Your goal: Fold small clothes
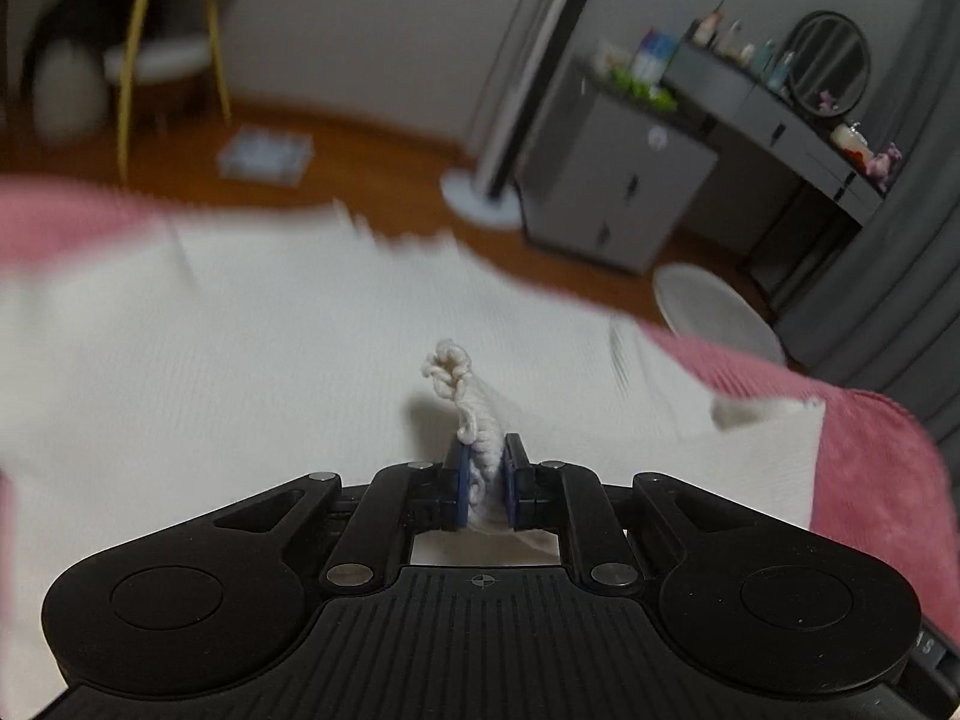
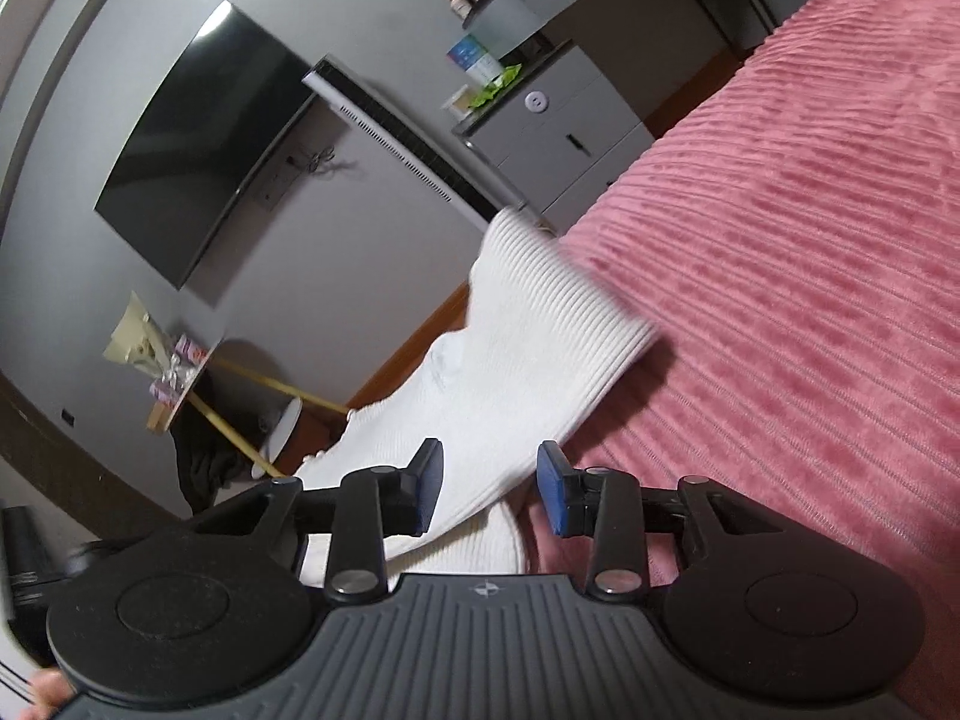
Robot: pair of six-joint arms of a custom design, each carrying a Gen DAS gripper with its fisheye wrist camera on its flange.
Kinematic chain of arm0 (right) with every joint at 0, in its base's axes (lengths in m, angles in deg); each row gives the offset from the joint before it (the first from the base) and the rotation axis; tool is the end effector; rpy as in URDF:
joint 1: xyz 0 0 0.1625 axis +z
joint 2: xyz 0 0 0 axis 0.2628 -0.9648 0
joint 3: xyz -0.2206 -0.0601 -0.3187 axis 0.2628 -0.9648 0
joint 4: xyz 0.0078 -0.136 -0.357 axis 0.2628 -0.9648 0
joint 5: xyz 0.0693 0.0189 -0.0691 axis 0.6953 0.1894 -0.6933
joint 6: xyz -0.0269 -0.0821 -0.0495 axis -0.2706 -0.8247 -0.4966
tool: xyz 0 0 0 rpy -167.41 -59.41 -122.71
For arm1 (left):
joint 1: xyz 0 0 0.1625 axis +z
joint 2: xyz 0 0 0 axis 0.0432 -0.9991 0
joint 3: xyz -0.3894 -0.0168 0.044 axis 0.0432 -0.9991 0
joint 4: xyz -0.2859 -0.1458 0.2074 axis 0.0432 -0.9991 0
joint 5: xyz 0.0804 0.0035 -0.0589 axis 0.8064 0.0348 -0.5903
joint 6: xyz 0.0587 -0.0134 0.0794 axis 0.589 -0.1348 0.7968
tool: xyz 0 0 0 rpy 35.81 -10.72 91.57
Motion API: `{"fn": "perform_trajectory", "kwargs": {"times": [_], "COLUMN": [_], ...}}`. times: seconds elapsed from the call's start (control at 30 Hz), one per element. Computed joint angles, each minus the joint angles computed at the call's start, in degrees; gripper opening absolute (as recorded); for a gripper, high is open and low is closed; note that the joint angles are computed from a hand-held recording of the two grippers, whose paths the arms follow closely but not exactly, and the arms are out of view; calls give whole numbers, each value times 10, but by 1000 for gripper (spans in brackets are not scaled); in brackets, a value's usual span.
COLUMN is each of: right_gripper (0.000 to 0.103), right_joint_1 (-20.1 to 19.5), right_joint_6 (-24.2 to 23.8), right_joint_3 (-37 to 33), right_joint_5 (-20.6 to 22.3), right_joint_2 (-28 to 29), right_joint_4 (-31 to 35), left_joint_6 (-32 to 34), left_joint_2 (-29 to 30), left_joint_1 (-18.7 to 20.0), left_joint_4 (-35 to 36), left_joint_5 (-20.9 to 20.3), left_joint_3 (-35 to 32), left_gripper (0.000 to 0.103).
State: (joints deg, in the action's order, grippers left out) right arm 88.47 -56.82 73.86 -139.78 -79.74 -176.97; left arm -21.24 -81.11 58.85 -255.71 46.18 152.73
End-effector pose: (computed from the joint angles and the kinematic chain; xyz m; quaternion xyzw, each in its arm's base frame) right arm 0.2516 -0.5145 -0.0167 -0.0598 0.9149 -0.3991 0.0102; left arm -0.0119 -0.4703 0.3640 -0.0647 0.8441 -0.4469 0.2891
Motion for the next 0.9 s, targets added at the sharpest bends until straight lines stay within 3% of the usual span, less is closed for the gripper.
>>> {"fn": "perform_trajectory", "kwargs": {"times": [0.17,0.2,0.27,0.37,0.5,0.57,0.6,0.7,0.73,0.8,0.9], "right_gripper": [37,38,39,39,39,39,39,41,41,40,27], "right_joint_1": [-5,-9,-13,-21,-30,-34,-38,-44,-40,-37,-29], "right_joint_6": [7,9,16,27,52,66,81,100,96,89,68], "right_joint_3": [-2,-5,-11,-24,-49,-63,-66,-77,-83,-92,-102], "right_joint_5": [20,33,49,76,85,81,90,117,109,97,80], "right_joint_2": [5,5,9,20,39,47,50,63,67,76,86], "right_joint_4": [-6,-4,2,14,36,41,36,12,10,8,1], "left_joint_6": [37,23,-41,-76,-57,-29,-22,-19,-16,-19,-2], "left_joint_2": [-45,-57,-84,-100,-97,-95,-95,-84,-82,-82,-85], "left_joint_1": [-27,-21,-2,26,53,66,73,85,87,86,73], "left_joint_4": [12,35,109,142,96,51,46,68,69,75,50], "left_joint_5": [121,126,113,84,40,12,-1,-15,-14,-6,19], "left_joint_3": [21,25,29,38,43,48,46,30,29,27,36], "left_gripper": [13,13,14,15,21,34,34,31,19,16,11]}}
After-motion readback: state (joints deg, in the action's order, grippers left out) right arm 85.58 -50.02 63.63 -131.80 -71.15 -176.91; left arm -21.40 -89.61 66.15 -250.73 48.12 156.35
